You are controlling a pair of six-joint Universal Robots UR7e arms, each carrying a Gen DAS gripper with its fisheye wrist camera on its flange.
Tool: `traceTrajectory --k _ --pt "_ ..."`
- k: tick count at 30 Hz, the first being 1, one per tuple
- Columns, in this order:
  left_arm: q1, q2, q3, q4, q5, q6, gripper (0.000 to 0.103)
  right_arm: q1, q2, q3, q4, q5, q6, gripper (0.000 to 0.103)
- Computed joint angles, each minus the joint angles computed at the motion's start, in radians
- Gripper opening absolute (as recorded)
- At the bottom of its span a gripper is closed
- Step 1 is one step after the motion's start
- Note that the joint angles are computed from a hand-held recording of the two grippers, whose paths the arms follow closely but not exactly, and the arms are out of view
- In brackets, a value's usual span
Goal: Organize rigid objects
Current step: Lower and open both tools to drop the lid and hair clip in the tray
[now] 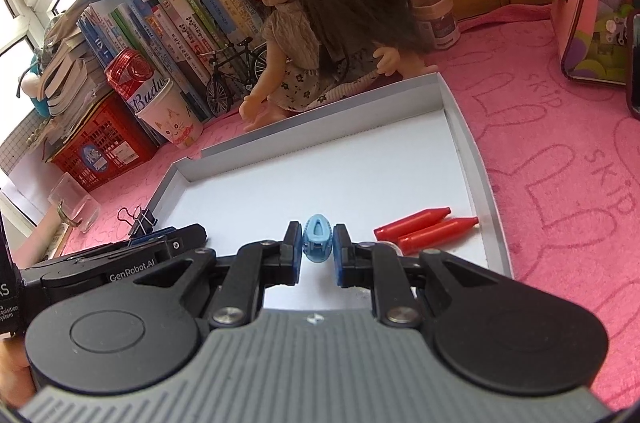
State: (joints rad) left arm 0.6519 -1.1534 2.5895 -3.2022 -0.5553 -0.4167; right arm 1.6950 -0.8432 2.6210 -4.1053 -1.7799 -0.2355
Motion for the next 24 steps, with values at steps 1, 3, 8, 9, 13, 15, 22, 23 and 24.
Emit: traceTrajectory --k 1,3,8,9,13,15,22,23,24 --pt "-0.001 0.002 0.002 -0.002 0.002 0.0 0.03 0.001 0.001 -0.001 0.0 -0.003 0.0 0.02" --pt "-0.002 0.006 0.002 -0.007 0.005 0.004 0.03 0.002 0.003 -0.001 -0.001 -0.006 0.002 0.02" --pt "-0.005 0.013 0.004 -0.011 0.011 0.01 0.03 0.001 0.004 -0.003 0.008 -0.009 0.009 0.022" --pt "-0.005 0.014 0.003 -0.008 0.013 0.01 0.03 0.002 0.003 -0.004 0.011 -0.012 0.009 0.023" --pt "-0.005 0.01 0.003 -0.007 0.003 0.008 0.03 0.009 0.0 -0.006 0.015 -0.016 0.007 0.024" --pt "-0.008 0.007 0.004 -0.003 0.002 0.005 0.03 0.01 -0.002 -0.006 0.016 -0.015 0.006 0.024" --pt "-0.028 -0.004 0.017 0.013 0.014 -0.018 0.042 0.015 -0.002 0.005 -0.002 -0.016 0.006 0.024" --pt "-0.031 -0.007 0.018 0.019 0.016 -0.021 0.043 0.017 -0.002 0.007 -0.006 -0.017 0.004 0.024" --pt "-0.035 -0.011 0.02 0.026 0.019 -0.026 0.044 0.019 -0.001 0.009 -0.012 -0.021 0.002 0.024"
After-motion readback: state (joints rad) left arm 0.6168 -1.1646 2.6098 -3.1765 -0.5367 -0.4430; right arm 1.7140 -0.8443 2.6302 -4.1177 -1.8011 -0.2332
